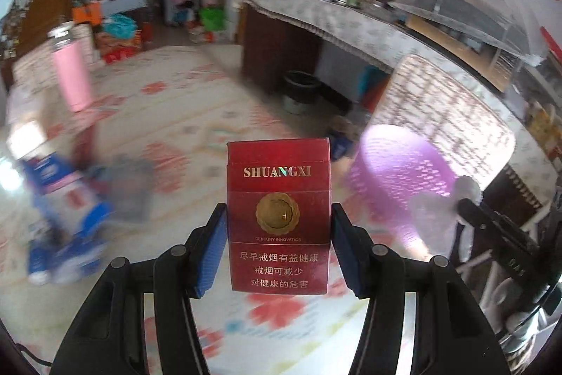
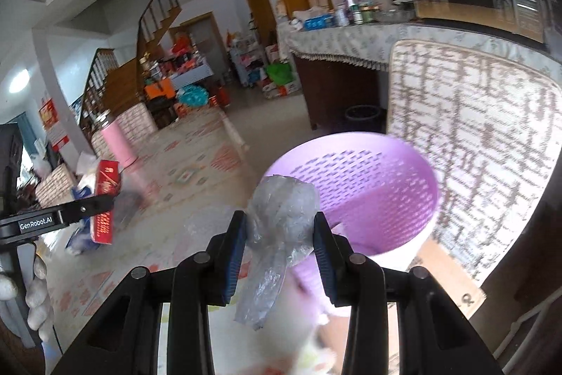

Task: Collect trash
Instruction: 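Drop the red box and plastic bag into the lilac basket with both grippers, then grasp the blue tissue pack with the left gripper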

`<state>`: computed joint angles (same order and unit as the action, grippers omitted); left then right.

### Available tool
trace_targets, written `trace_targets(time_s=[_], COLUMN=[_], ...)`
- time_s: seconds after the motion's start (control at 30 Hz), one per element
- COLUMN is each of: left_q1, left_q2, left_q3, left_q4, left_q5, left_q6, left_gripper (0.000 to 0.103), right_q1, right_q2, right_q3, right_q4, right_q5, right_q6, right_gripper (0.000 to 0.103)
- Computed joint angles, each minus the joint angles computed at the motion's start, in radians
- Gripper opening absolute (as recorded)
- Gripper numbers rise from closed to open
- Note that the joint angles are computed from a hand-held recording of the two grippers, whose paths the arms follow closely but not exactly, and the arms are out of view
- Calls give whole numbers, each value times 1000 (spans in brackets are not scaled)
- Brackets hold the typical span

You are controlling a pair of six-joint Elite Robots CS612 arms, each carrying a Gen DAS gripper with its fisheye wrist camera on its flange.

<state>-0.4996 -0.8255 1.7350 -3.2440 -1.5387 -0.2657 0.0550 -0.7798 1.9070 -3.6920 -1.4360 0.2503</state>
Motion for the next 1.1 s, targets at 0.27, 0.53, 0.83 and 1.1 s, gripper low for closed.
trace_targets(time_s=[0.27, 0.53, 0.83, 1.1], left_q1=[-36, -57, -69, -52], left_q2=[66, 121, 120, 53], left_q3=[-164, -288, -275, -139], left_q4=[108, 200, 199, 131], left_q5=[-109, -152, -119, -77], left_q6=[42, 75, 104, 83], left_gripper=[56, 58, 75, 75], right_q1=[-40, -61, -68, -38], right_q2=[-6, 8, 22, 8], right_q3=[-23, -62, -71, -56], right_q4=[23, 65, 91, 91], right_q5=[-18, -54, -54, -33], right_q6=[10, 10, 59, 39], right_gripper=[41, 42, 60, 64])
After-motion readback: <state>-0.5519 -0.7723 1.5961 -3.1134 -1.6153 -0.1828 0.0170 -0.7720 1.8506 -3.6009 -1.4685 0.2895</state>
